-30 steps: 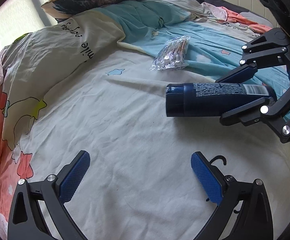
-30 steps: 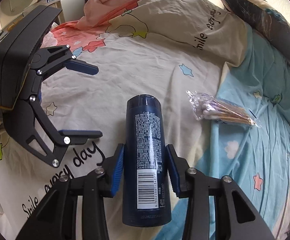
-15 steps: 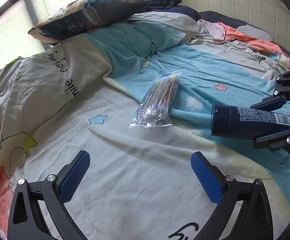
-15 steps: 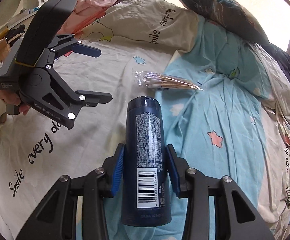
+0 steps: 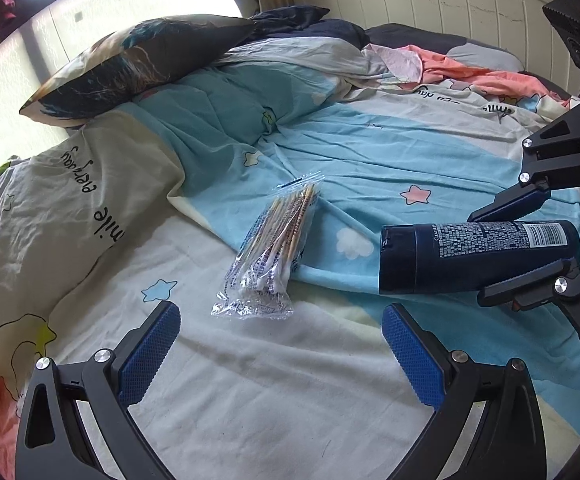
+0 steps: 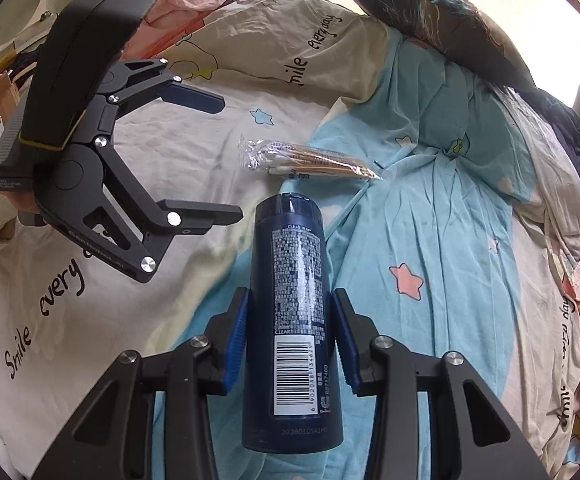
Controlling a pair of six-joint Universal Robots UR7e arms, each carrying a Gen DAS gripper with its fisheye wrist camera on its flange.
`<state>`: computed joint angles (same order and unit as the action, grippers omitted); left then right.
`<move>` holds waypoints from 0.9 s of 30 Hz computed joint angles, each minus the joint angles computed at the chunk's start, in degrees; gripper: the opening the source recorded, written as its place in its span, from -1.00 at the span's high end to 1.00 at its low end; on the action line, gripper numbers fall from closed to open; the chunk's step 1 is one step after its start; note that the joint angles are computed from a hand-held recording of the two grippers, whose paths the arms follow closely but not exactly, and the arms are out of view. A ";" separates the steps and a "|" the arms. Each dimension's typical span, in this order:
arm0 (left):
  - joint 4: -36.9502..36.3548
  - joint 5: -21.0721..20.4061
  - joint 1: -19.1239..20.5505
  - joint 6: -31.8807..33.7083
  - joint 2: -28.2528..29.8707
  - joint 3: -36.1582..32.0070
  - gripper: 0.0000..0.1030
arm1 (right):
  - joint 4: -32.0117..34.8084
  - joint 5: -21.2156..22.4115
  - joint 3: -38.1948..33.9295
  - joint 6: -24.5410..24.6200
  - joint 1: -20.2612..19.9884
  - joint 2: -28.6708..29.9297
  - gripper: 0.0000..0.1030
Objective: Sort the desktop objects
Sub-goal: 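Grasp the clear cotton swab bag with the left tool while the right tool lifts the spray can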
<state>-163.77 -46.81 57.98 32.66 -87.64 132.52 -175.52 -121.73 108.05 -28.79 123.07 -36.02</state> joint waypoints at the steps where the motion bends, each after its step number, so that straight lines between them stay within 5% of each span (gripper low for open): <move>1: -0.48 -0.08 -0.01 0.42 0.38 -0.12 -1.00 | 0.16 0.33 -0.15 -0.21 -0.15 -0.05 0.27; 20: -10.41 3.22 1.88 7.28 12.18 -5.61 -0.94 | -5.57 0.62 1.23 -3.46 -3.79 -0.42 0.27; 21: -8.94 4.05 2.12 6.11 12.48 -6.08 -0.82 | -6.11 0.73 1.43 -3.55 -3.93 -0.36 0.27; 22: -7.42 4.86 2.35 4.89 12.78 -6.57 -0.09 | -6.40 0.66 1.47 -3.68 -3.98 -0.20 0.27; 23: -6.04 5.57 2.54 3.77 13.02 -6.97 0.43 | -6.55 0.62 1.49 -3.76 -4.01 -0.07 0.27; 27: -2.90 8.51 1.77 1.53 12.74 -6.78 0.57 | -6.89 0.79 1.57 -3.69 -3.75 -0.01 0.27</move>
